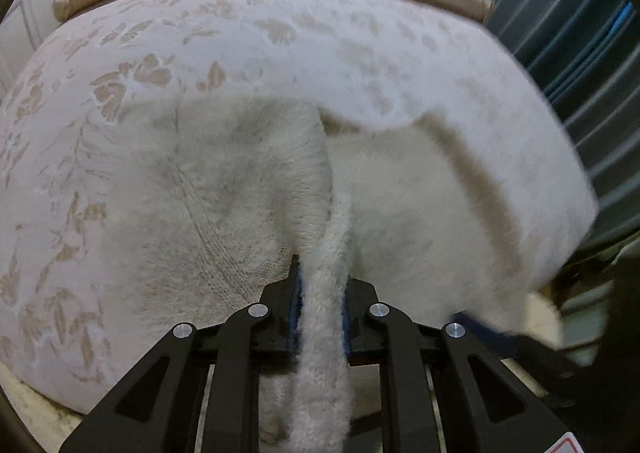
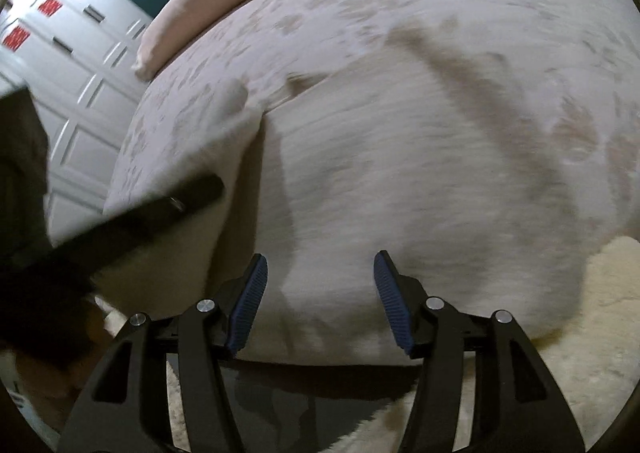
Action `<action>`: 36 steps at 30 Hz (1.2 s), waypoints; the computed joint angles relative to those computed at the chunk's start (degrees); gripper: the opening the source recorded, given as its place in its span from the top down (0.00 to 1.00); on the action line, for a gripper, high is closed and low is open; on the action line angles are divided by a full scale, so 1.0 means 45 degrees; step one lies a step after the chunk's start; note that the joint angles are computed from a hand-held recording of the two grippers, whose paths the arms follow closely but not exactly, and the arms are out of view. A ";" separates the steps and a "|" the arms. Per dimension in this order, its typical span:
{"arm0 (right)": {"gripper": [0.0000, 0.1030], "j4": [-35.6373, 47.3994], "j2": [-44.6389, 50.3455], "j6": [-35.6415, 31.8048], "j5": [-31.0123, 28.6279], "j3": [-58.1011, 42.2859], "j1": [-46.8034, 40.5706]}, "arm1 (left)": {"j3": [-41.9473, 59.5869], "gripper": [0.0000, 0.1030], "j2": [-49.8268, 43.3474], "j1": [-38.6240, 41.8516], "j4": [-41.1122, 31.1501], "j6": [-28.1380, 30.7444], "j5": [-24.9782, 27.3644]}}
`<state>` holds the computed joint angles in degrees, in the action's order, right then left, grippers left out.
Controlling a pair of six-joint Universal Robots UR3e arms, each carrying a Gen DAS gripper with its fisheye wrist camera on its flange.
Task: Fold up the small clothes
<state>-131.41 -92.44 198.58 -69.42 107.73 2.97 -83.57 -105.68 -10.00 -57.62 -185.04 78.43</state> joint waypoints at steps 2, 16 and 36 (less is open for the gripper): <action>0.47 0.0204 -0.0050 0.0043 -0.0037 -0.0031 -0.0118 | -0.0290 0.81 0.0147 0.0201 -0.0006 0.0000 -0.0284; 0.31 -0.0154 0.3221 0.1390 0.2563 -0.3601 0.1035 | -0.4961 0.44 0.7665 0.5828 -0.3254 0.3128 -0.2488; 0.86 0.0972 0.0030 -0.1395 0.1216 -0.4386 -0.0627 | -0.5116 0.44 0.7951 0.5407 -0.3129 0.2665 -0.2823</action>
<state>-127.04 -92.30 192.30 -63.95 87.99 0.14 -106.59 -69.90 14.33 -71.70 -173.05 65.72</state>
